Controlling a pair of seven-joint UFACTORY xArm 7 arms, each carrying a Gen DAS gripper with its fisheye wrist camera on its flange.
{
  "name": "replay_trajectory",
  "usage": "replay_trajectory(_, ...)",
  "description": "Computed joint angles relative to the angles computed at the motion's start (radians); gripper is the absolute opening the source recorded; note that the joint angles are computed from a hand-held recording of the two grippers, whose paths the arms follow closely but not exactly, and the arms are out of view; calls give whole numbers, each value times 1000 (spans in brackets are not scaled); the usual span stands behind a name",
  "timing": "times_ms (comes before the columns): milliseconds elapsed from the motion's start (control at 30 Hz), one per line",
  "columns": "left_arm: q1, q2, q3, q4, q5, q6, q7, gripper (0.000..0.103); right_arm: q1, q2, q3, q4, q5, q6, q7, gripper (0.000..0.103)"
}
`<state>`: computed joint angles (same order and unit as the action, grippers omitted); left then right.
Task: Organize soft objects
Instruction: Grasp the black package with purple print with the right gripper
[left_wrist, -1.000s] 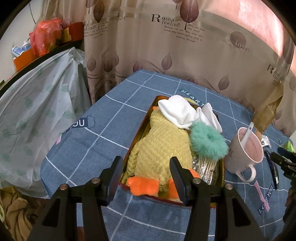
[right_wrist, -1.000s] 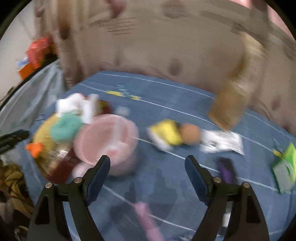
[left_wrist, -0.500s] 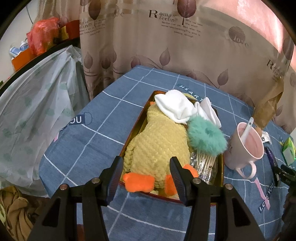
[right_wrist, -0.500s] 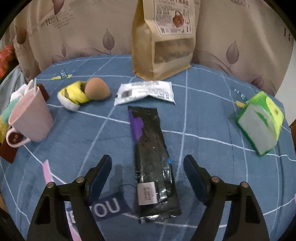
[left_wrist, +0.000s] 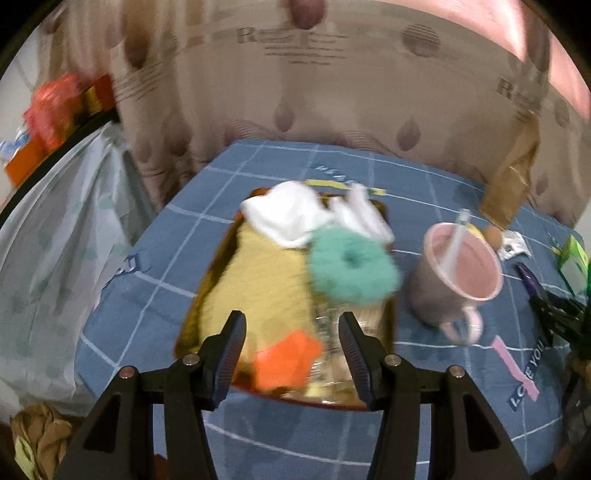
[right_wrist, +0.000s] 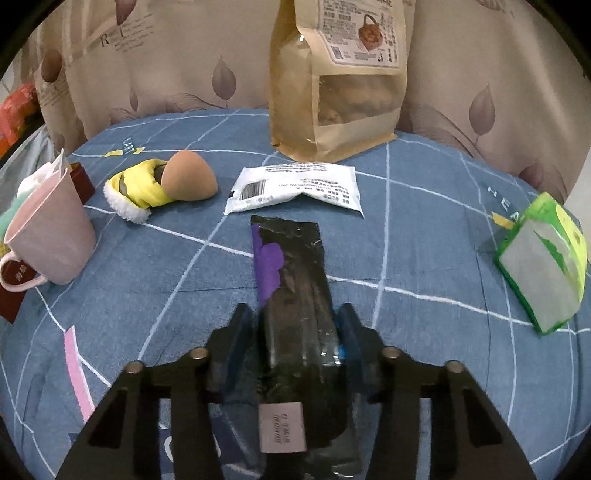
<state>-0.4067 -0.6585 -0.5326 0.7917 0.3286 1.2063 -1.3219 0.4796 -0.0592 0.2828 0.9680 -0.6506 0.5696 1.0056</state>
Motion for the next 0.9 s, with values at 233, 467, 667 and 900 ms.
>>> replay_trajectory(233,15,215,-33,162,100,-87,28,53,2,-3,7,-9,-49,-12,40,38)
replay_trajectory(467,-45,463,-13,359,233,-146,77,53,-33,-103,7,-109,-27,-20,53,38)
replay_trajectory(667,-120,653,41,521,284,-213,169,53,-109,-221,21,-217,9,-12,57,38)
replay_trajectory(900,-202,897,115,771,264,-242,382,54,-194,-320,22,-324,88,-92,43,38)
